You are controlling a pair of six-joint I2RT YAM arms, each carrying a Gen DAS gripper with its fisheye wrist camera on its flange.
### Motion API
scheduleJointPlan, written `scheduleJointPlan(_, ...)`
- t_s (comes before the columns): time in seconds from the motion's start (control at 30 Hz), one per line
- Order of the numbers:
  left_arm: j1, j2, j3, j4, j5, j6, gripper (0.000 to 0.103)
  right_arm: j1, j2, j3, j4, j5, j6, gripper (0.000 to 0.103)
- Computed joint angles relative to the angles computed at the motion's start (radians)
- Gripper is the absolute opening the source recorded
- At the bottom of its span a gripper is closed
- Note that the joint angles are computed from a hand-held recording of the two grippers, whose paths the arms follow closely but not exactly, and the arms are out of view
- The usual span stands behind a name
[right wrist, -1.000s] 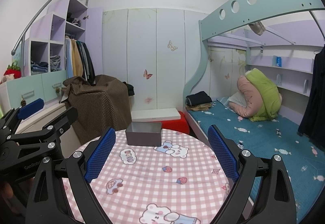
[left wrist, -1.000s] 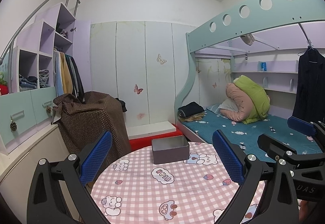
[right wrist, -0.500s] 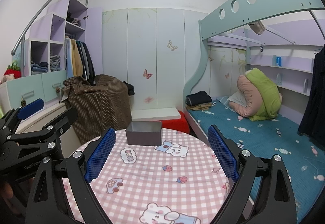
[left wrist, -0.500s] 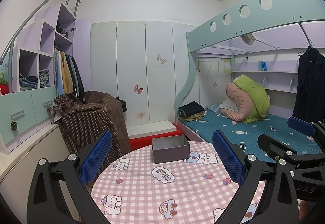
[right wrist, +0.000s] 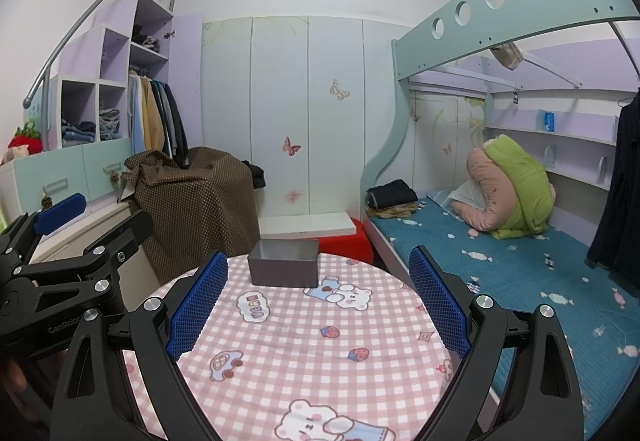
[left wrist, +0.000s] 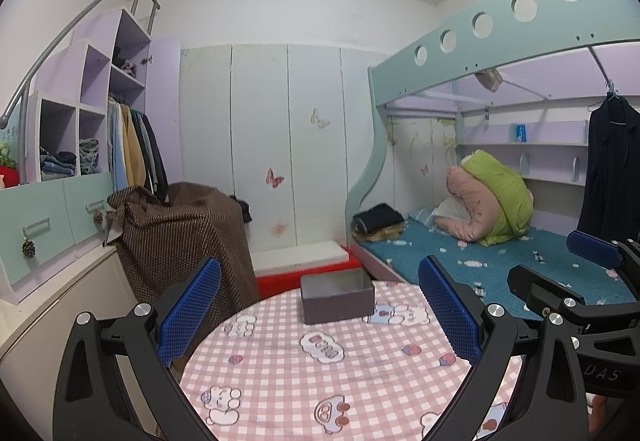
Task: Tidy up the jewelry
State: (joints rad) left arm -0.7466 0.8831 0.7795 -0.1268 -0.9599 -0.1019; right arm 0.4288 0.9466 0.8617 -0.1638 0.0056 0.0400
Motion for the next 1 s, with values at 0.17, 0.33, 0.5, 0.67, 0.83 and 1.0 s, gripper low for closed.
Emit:
scheduleJointPlan(0.17, -0.009, -0.002, 0.001, -0.004, -0.012, -0.005, 0.096, 0.017, 0.005, 0.002, 0.002, 0.016, 0.002, 0.089)
scheduleJointPlan(0.33, -0.007, -0.001, 0.003, -0.004, -0.013, -0.002, 0.096, 0.017, 0.004, 0.002, 0.002, 0.015, 0.003, 0.089)
scheduleJointPlan(0.5, -0.009, 0.002, 0.004, -0.001, -0.014, -0.003, 0.096, 0.022, 0.005, -0.001, 0.005, 0.019, 0.005, 0.089)
scheduleJointPlan(0.67, -0.015, 0.000, -0.001, 0.006, -0.021, 0.002, 0.096, 0.021, 0.003, -0.002, 0.006, 0.019, 0.005, 0.089)
scheduleJointPlan(0.83, -0.031, 0.004, -0.004, 0.020, -0.040, 0.008, 0.096, 0.021, 0.003, -0.003, 0.006, 0.019, 0.005, 0.089)
scheduleJointPlan(1.0, -0.032, 0.003, -0.004, 0.018, -0.040, 0.005, 0.096, 0.022, 0.003, -0.004, 0.008, 0.019, 0.005, 0.089)
